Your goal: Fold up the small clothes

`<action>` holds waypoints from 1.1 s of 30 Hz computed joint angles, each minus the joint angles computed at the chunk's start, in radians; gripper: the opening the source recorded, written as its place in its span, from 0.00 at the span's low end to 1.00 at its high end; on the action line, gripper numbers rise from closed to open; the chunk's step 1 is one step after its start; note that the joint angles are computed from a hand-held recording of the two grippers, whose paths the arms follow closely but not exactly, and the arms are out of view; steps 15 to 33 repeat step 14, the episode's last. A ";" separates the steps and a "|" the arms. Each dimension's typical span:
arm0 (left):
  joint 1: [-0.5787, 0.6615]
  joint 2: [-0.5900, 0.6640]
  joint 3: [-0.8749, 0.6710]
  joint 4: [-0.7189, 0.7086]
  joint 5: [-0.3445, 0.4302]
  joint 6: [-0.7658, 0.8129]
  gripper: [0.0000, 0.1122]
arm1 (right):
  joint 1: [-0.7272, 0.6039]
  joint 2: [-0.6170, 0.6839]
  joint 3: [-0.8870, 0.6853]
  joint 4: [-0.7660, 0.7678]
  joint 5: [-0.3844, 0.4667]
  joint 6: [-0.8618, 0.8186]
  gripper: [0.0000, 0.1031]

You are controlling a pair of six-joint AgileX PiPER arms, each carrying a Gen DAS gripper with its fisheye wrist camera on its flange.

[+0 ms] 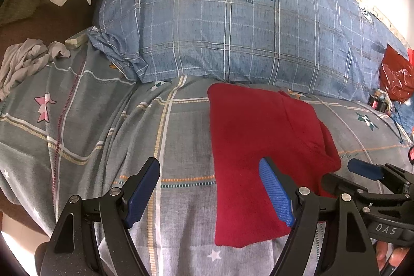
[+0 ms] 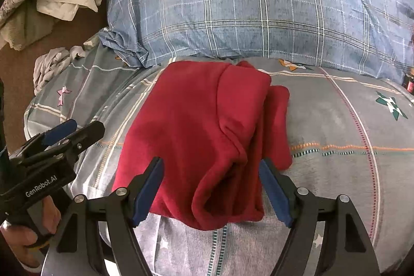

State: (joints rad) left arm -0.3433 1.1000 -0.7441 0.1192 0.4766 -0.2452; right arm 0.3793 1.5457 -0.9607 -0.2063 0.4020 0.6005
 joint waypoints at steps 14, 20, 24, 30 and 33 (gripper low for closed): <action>0.005 0.072 -0.009 -0.004 -0.050 -0.008 0.70 | -0.028 0.047 -0.026 0.086 -0.012 -0.099 0.75; 0.005 0.072 -0.009 -0.004 -0.050 -0.008 0.70 | -0.028 0.047 -0.026 0.086 -0.012 -0.099 0.75; 0.005 0.072 -0.009 -0.004 -0.050 -0.008 0.70 | -0.028 0.047 -0.026 0.086 -0.012 -0.099 0.75; 0.005 0.072 -0.009 -0.004 -0.050 -0.008 0.70 | -0.028 0.047 -0.026 0.086 -0.012 -0.099 0.75; 0.005 0.072 -0.009 -0.004 -0.050 -0.008 0.70 | -0.028 0.047 -0.026 0.086 -0.012 -0.099 0.75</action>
